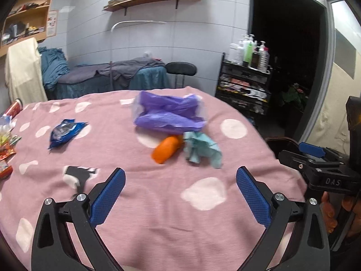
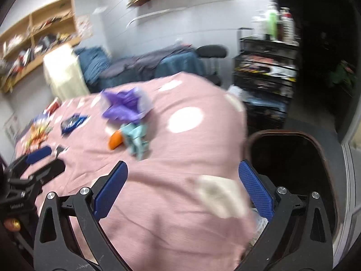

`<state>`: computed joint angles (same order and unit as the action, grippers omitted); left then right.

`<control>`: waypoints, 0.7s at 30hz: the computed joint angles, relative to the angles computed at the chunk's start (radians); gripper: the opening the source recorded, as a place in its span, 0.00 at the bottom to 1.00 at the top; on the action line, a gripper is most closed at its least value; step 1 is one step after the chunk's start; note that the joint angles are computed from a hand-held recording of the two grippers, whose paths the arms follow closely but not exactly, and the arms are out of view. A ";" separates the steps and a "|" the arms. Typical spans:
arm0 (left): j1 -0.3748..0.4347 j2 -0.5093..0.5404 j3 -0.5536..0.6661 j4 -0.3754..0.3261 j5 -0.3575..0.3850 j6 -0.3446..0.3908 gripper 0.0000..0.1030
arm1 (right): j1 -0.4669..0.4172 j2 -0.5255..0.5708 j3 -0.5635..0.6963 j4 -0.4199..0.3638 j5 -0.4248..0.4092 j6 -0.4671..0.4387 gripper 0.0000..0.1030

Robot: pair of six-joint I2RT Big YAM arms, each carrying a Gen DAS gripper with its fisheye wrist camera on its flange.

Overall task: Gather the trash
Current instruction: 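Move both tools back from the bin toward the orange peel and teal cloth, then grasp the teal cloth with the right tool while the left tool grasps the orange peel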

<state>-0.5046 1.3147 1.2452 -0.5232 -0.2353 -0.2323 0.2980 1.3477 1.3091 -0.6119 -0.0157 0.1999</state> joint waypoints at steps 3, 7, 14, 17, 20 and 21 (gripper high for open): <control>0.035 -0.007 -0.005 -0.035 0.001 0.007 0.95 | 0.026 0.059 0.070 -0.055 -0.031 -0.009 0.94; 0.085 -0.017 -0.019 -0.068 0.019 -0.002 0.95 | 0.042 0.130 0.148 -0.113 -0.079 0.017 0.94; 0.150 -0.009 -0.021 -0.119 0.087 -0.041 0.95 | 0.068 0.251 0.280 -0.221 -0.094 -0.020 0.94; 0.164 -0.002 -0.016 -0.119 0.125 -0.048 0.95 | 0.084 0.297 0.337 -0.271 -0.038 -0.047 0.94; 0.164 0.014 0.001 -0.128 0.134 -0.030 0.95 | 0.084 0.340 0.390 -0.301 -0.040 -0.062 0.94; 0.162 0.020 0.008 -0.133 0.134 -0.023 0.95 | 0.082 0.351 0.404 -0.311 -0.044 -0.069 0.92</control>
<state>-0.3425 1.3350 1.2537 -0.6559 -0.1014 -0.2552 0.3796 1.6991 1.7132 -0.9228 -0.0598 0.1308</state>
